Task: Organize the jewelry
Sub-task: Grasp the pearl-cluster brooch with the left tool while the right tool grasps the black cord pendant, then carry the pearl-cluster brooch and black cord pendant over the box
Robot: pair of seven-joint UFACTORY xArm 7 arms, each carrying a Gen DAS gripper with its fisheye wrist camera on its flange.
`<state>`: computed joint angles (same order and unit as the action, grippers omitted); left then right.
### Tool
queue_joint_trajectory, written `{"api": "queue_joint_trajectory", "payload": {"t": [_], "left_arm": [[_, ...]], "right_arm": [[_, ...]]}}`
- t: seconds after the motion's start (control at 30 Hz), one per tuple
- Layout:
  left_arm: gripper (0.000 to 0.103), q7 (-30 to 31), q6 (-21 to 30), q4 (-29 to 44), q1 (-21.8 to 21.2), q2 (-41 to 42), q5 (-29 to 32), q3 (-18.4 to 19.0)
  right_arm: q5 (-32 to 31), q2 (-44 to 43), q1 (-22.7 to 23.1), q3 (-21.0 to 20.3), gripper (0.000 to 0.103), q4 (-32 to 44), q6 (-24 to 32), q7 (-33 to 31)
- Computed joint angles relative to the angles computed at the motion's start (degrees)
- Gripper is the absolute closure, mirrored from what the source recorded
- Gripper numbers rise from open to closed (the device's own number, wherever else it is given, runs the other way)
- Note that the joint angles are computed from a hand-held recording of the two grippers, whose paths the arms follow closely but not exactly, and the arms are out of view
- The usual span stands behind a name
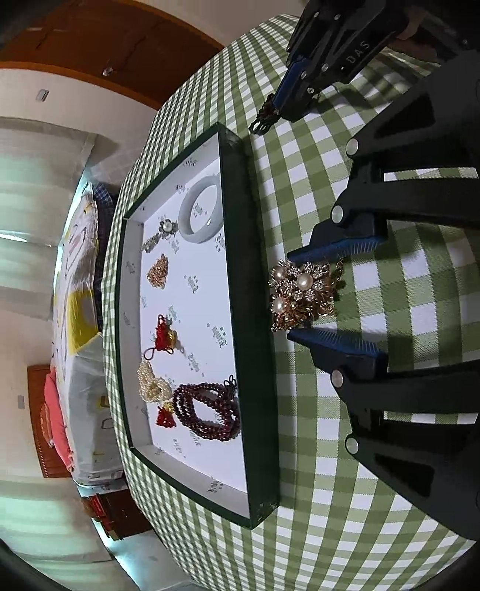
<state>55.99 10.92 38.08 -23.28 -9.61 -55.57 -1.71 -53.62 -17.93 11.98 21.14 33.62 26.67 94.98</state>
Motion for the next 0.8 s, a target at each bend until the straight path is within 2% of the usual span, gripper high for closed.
{"api": "queue_joint_trajectory", "payload": {"t": [0.07,0.27,0.8], "left_arm": [[0.085,-0.55,0.09,-0.27,0.22,-0.38,1.17,-0.18],[0.085,-1.16,2.04,0.06,0.76,-0.43,1.22,0.63],[0.086,0.95,2.70,-1.21,0.74,-3.86,-0.28,2.32]], "right_arm": [[-0.07,0.09,0.11,0.10,0.086,0.27,0.15,-0.15],[-0.49,0.50,0.54,0.18,0.086,0.96,0.70,-0.14],[-1.47,0.24,1.04,0.16,0.086,1.74,1.40,0.42]]}}
